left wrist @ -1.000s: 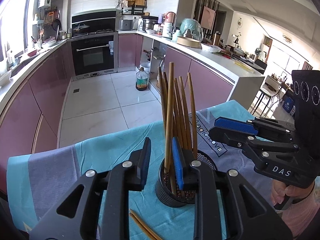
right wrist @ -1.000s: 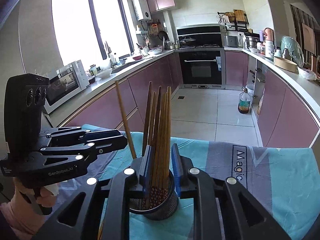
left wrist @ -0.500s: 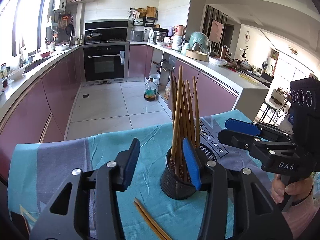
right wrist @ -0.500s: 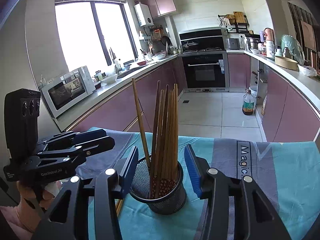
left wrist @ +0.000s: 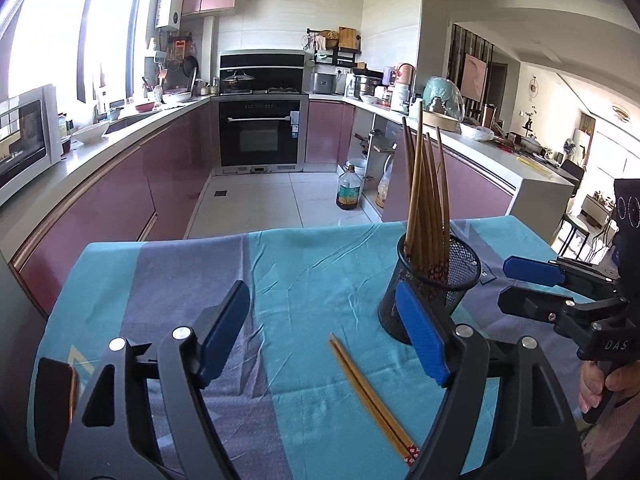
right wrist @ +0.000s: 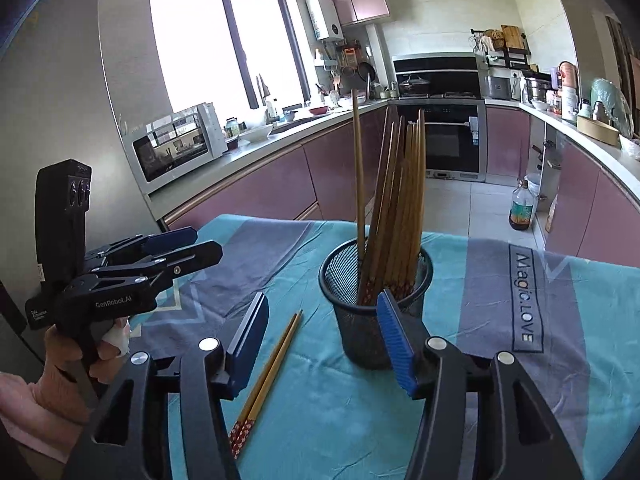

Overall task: Organize utensils
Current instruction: 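Withdraw both tools from the cup and move over the last chopstick pair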

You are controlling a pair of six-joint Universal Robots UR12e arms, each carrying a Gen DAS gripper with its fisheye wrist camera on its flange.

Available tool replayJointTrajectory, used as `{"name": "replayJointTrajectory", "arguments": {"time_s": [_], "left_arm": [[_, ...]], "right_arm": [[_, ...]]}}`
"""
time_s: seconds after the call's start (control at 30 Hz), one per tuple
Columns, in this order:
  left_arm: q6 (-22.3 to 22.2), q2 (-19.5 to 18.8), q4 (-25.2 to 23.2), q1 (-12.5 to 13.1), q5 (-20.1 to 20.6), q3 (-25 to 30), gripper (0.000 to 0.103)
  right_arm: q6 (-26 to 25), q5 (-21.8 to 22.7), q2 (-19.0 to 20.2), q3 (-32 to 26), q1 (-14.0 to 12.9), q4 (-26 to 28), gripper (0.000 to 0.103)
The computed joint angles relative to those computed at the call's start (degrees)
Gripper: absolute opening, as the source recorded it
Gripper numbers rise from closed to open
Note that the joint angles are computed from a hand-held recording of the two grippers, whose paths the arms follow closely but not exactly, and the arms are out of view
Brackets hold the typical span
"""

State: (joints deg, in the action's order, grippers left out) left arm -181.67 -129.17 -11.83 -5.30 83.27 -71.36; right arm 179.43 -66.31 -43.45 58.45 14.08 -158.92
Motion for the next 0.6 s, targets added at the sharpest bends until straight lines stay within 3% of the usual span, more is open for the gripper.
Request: {"name": "replayJointTrajectory", "arguments": {"time_s": [0.33, 0.6], "left_arm": [[-1.7, 2.0, 2.4, 0.5, 2.3, -5.3, 0.081], [-1.9, 2.1, 1.0, 0.0, 3.0, -6.0, 0.081]], "right_arm": [[-1.1, 0.8, 0.5, 0.1, 1.1, 5.9, 0.057], [-1.1, 0.5, 0.8, 0.1, 1.7, 8.6, 0.057]]}}
